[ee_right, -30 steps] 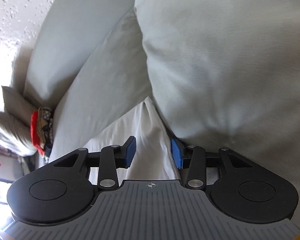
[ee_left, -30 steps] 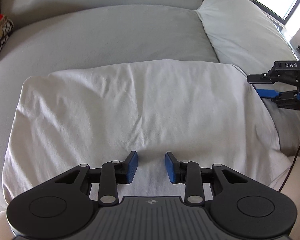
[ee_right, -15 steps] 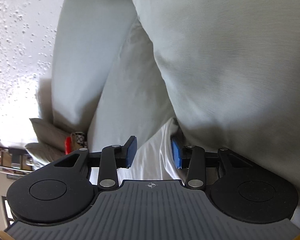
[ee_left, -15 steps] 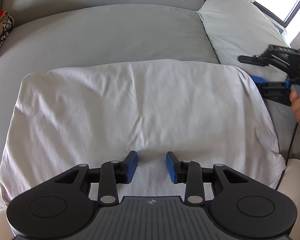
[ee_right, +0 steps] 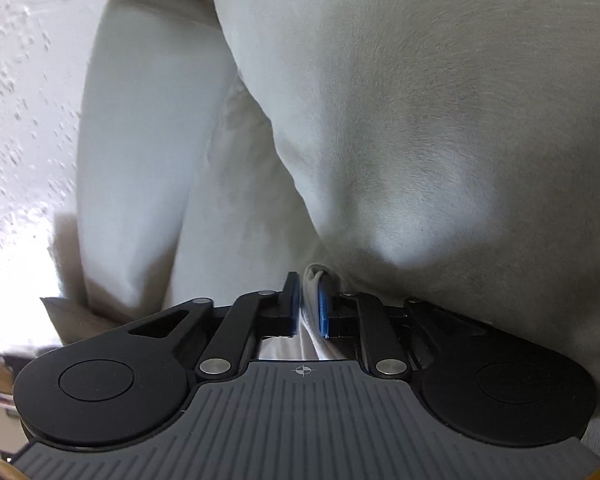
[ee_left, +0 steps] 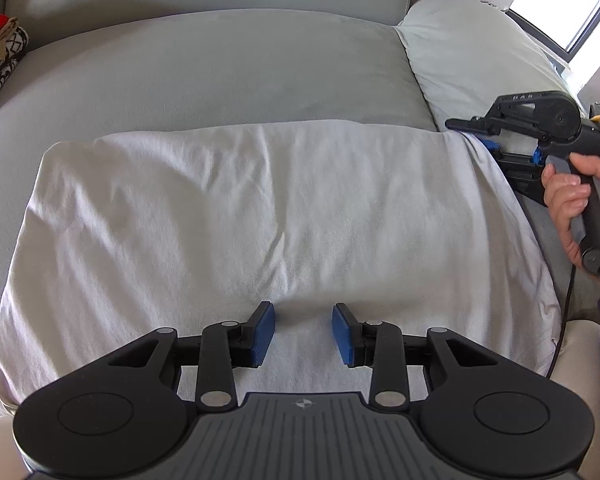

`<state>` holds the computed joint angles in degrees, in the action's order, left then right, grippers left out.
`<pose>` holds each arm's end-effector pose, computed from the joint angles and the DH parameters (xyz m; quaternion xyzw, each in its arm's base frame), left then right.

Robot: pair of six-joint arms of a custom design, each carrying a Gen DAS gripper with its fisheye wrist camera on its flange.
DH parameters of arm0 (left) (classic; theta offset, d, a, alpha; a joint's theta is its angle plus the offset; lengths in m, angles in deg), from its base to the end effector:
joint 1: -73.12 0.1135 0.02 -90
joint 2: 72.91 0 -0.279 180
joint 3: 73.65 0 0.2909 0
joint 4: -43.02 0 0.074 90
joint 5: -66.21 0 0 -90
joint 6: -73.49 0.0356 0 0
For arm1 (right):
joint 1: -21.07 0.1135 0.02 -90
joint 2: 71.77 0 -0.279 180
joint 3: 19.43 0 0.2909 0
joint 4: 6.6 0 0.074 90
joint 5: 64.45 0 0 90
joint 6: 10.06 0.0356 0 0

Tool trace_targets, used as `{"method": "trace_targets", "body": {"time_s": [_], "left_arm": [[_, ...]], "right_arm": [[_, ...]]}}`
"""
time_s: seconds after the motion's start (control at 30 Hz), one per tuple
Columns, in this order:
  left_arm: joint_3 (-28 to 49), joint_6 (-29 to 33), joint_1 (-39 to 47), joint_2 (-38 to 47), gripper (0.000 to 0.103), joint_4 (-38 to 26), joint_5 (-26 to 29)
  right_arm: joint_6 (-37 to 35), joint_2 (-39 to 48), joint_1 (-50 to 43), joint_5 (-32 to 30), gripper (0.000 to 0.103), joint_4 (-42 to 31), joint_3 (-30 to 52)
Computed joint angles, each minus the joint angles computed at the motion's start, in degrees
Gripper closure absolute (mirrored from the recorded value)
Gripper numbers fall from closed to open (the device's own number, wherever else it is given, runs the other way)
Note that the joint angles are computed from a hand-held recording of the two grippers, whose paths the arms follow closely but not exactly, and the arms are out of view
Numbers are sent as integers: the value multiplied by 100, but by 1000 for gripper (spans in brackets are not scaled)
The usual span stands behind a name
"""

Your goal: Fold clothes

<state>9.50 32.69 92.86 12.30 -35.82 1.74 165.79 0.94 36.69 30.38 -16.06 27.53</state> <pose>0.2915 0.0883 0.2763 0.2642 0.9358 -0.1378 0.1884 0.2787 0.0748 0.1904 0.5261 0.7145 0.3322 0.3199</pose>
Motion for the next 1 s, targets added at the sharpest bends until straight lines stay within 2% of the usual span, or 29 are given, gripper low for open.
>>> {"method": "trace_targets", "body": {"time_s": [0.1,0.23,0.3,0.37,0.4,0.5,0.53,0.57,0.7,0.8,0.87,0.93,1.0], "left_arm": [[-4,14,38,21,69,-4,54],[-1,-37,67,50,69,-6,97],[-16,-34,70,48,69,9,105],[-41,-32,93,45,69,30,127],[-60,-22,97,28,69,43,131],[-101,19,108,-4,69,78,154],[-98,42,114,6,68,85,168],[-94,65,120,16,69,91,183],[-78,155,142,59,68,117,241],[-37,276,182,69,68,61,276],[-45,387,207,10,68,31,260],[17,424,267,-93,69,-97,169],[70,596,448,-197,69,-272,200]], "right_arm": [[209,-178,312,905,98,-577,141],[-84,-183,682,1834,103,-1618,602],[-294,-564,777,2272,103,-2118,515],[-486,-667,745,2207,103,-2431,627],[-584,-705,725,2067,99,-2547,690],[-862,-752,747,1688,83,-2915,911],[-915,-752,811,1635,71,-3033,976],[-950,-750,882,1603,68,-3193,1050],[-567,-1046,1311,1574,66,-4153,1275],[-67,-1484,2053,1789,64,-5090,1379],[150,-1484,2465,1797,63,-5702,1569],[155,-1463,2660,1628,65,-5961,1544],[129,-1482,2694,1598,66,-5859,1388]]}}
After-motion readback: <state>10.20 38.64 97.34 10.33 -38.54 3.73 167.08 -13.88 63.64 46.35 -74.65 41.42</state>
